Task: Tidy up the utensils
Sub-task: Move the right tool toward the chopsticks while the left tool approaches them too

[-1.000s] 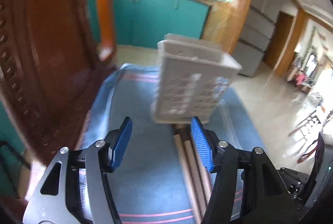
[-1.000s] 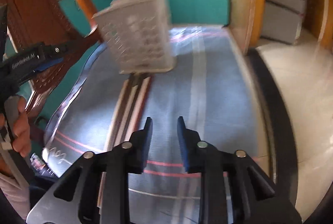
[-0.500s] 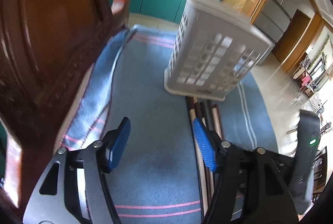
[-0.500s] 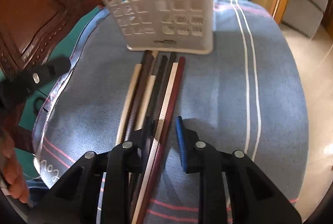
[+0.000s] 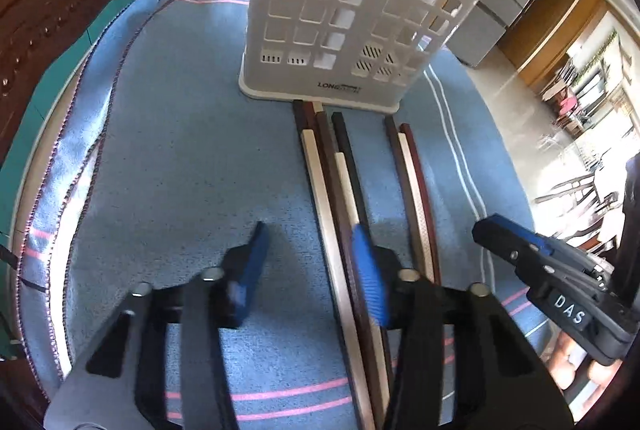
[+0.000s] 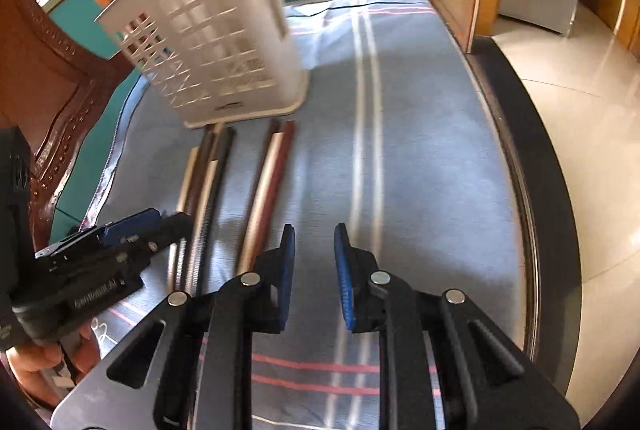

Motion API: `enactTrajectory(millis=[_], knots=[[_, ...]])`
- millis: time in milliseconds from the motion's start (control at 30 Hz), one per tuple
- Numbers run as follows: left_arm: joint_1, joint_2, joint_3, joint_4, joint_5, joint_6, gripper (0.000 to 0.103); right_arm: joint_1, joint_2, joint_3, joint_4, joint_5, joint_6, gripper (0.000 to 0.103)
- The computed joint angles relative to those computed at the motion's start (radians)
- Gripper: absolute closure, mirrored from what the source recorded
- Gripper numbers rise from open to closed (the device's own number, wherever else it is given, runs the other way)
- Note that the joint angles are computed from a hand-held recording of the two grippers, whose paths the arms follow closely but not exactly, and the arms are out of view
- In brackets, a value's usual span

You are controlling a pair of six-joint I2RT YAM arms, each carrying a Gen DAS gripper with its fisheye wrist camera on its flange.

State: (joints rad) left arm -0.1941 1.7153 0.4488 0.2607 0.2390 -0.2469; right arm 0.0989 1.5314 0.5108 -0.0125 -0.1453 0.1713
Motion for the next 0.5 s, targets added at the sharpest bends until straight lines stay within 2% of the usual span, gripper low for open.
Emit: enactTrajectory(millis=[33,100,233,300,367,400,433,500], knots=[[0.019,-0.002,-0.003,0.001,0.038,0.004,0.083,0.011,0.01,-0.001,0.012,0.013,0.01,0.082],[0.019,-0.016,-0.011,-0.003,-0.001,0.01,0.09,-0.003,0.001,-0.014,0.007,0.011,0.002,0.082],[0.028,-0.039,-0.014,-0.033,-0.126,0.026,0.09,0.016,0.034,-0.023,0.033,0.015,0.017,0.082],[0.064,-0.062,-0.022,-0.047,-0.097,0.037,0.09,0.025,0.059,-0.006,0.043,0.011,0.027,0.082],[0.07,-0.089,-0.04,-0.044,-0.082,0.033,0.08,0.039,0.054,-0.011,0.05,0.005,0.039,0.082],[0.072,-0.098,-0.047,-0.042,-0.076,0.031,0.072,0.045,0.059,-0.002,0.047,-0.003,0.042,0.082],[0.075,-0.106,-0.052,-0.042,-0.067,0.032,0.068,0.051,0.057,0.001,0.044,-0.009,0.044,0.082],[0.075,-0.112,-0.052,-0.049,-0.056,0.032,0.068,0.063,0.059,0.012,0.04,-0.02,0.049,0.081]])
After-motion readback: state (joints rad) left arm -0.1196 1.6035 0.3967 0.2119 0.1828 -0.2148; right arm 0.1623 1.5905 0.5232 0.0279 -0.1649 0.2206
